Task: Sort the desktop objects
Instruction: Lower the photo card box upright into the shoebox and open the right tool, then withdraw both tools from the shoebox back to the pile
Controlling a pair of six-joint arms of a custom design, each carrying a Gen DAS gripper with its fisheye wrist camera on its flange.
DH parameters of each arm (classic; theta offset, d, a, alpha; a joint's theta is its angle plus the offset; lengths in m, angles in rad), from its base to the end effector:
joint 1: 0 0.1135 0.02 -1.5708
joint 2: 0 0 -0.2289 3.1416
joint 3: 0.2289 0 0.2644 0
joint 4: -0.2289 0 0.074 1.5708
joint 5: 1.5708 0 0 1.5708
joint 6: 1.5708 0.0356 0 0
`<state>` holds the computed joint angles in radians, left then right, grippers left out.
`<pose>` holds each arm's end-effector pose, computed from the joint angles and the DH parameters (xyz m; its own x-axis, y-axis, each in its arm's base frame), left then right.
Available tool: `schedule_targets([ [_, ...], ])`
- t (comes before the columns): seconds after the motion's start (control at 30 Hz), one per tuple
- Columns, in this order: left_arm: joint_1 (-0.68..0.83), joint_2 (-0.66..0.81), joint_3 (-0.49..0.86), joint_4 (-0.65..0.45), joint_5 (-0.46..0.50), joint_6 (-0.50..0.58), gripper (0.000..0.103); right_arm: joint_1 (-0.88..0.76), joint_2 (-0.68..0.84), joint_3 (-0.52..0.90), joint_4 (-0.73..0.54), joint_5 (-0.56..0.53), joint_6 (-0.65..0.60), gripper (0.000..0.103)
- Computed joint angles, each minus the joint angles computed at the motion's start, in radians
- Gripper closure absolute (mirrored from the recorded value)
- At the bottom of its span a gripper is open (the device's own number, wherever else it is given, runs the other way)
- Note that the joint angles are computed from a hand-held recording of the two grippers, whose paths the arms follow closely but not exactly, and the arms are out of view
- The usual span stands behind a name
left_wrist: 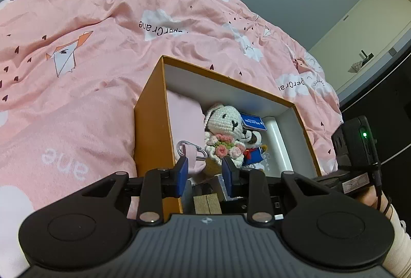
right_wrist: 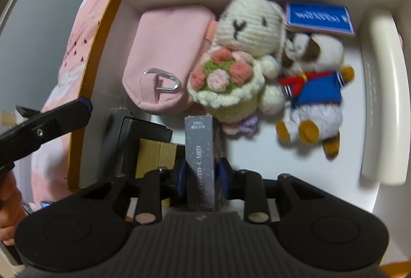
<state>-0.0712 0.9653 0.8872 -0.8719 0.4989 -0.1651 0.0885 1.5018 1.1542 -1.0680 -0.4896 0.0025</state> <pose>0.2106 -0.0321 0.2558 -0.8562 -0.0836 -0.5098 0.2021 0.8540 -0.4795 0.2805 0.0417 0.2064 -0.9845 -0.0851 -0.1534 -0.1479 0.8729 0.4650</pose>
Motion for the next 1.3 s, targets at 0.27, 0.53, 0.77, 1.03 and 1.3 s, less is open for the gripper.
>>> schedule_targets([
  [0.27,-0.015,0.011,0.011,-0.007,-0.018,-0.003,0.070,-0.143,-0.026,-0.088,-0.045,-0.167,-0.037,0.049],
  [0.53,-0.024,-0.004,0.014,-0.024,-0.047,-0.010,0.070,-0.104,-0.027,-0.151,0.044,-0.211,0.040,0.047],
  [0.77,-0.059,-0.002,0.020,-0.018,-0.077,-0.019,0.070,-0.108,-0.067,-0.193,0.066,-0.204,0.019,0.045],
  [1.03,-0.138,-0.057,0.019,-0.027,-0.129,-0.021,0.070,-0.118,-0.239,-0.244,0.046,-0.113,-0.039,0.045],
  [1.3,-0.321,-0.191,0.010,-0.026,-0.215,-0.040,0.070,-0.241,-0.746,-0.335,-0.030,-0.106,-0.240,0.053],
])
